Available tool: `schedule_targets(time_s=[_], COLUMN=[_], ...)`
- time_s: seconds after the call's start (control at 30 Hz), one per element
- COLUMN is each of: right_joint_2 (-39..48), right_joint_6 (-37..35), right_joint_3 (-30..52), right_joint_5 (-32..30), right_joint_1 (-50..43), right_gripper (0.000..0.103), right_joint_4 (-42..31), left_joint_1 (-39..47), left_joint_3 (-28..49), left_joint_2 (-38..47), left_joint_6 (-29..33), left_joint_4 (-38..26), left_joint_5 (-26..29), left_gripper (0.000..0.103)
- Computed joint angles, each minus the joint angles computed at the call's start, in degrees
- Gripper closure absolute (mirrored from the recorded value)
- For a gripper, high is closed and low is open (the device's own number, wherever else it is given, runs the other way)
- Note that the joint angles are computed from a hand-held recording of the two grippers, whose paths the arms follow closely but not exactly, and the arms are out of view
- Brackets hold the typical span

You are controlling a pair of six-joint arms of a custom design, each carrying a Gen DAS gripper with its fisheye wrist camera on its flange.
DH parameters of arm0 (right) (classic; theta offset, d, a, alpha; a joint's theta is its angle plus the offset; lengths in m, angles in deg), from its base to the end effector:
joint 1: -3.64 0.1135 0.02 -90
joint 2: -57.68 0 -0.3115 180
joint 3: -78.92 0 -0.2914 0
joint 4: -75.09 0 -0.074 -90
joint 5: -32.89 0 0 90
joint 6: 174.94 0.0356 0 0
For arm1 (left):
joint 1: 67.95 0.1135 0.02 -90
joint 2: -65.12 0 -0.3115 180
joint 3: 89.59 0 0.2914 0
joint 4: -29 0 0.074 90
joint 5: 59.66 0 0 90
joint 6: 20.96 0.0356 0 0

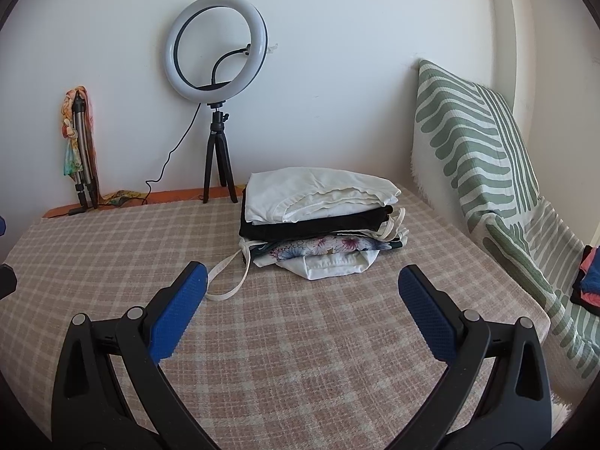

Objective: Fold small clothes

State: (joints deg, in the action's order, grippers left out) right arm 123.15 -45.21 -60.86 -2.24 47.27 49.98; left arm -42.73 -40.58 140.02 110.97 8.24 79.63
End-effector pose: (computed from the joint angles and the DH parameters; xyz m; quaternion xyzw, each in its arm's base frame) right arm 0.1754 0.1269 0.1998 0.1277 0.8398 -0.1236 0.5130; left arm 0.2537 0.0897 0.2163 0.2751 0.8133 -0.1372 0.4940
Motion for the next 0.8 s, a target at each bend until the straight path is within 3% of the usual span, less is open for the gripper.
schedule_targets(time_s=[0.8], right_joint_2=[3.02], right_joint_6=[1.21], right_joint_3=[1.77], right_joint_5=[0.1], right_joint_1=[0.83], right_gripper=[0.0], right_joint_4=[0.33], left_joint_1=[0.89], left_joint_3=[0.32], left_joint_2=[0.12], left_joint_6=[-0.07], left_joint_4=[-0.89], left_joint_5=[0.17], left_gripper=[0.001])
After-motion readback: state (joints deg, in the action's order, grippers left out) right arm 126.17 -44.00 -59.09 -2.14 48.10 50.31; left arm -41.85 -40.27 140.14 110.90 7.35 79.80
